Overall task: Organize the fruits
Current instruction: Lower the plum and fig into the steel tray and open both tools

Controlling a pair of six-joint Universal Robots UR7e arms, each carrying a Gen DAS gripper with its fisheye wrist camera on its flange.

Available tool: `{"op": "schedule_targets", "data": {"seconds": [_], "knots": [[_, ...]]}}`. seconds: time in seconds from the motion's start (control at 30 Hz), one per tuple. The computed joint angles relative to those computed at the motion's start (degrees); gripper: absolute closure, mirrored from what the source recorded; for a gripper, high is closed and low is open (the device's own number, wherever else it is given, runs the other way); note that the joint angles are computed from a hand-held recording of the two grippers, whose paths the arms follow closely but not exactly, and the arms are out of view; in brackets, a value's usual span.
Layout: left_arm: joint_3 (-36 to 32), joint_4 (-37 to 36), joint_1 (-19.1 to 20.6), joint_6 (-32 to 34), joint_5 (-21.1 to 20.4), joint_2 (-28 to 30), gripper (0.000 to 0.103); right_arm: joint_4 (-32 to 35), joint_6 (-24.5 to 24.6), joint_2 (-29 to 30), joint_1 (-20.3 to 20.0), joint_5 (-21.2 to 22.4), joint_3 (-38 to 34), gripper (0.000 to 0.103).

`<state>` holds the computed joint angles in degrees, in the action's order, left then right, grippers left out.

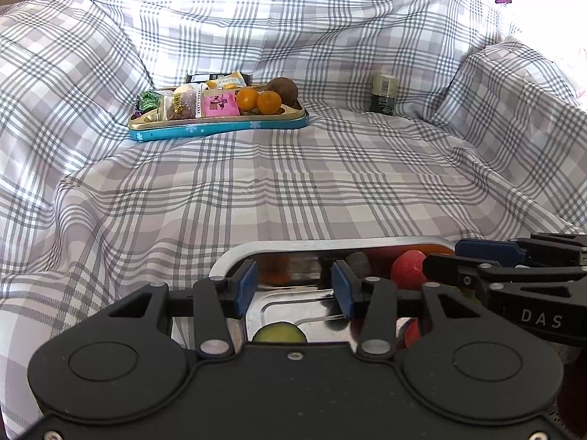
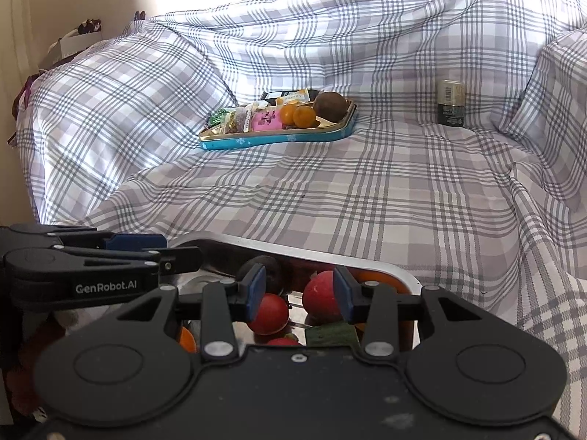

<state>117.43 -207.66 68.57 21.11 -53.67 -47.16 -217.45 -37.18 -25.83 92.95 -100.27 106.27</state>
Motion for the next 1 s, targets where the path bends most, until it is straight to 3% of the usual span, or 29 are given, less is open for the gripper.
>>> {"op": "schedule_targets", "data": {"seconds": [0.63, 1.0], "knots": [[0.2, 1.2, -0.4, -0.7, 2.4, 0.2, 0.05, 1.3, -0.2, -0.1, 0.4, -1.8, -0.5, 0.06], [1.9, -1.4, -1.4, -0.3, 4.2, 0.8, 0.05, -2.2, -0.5, 0.3, 0.5, -3.3, 0.2, 0.06]]}}
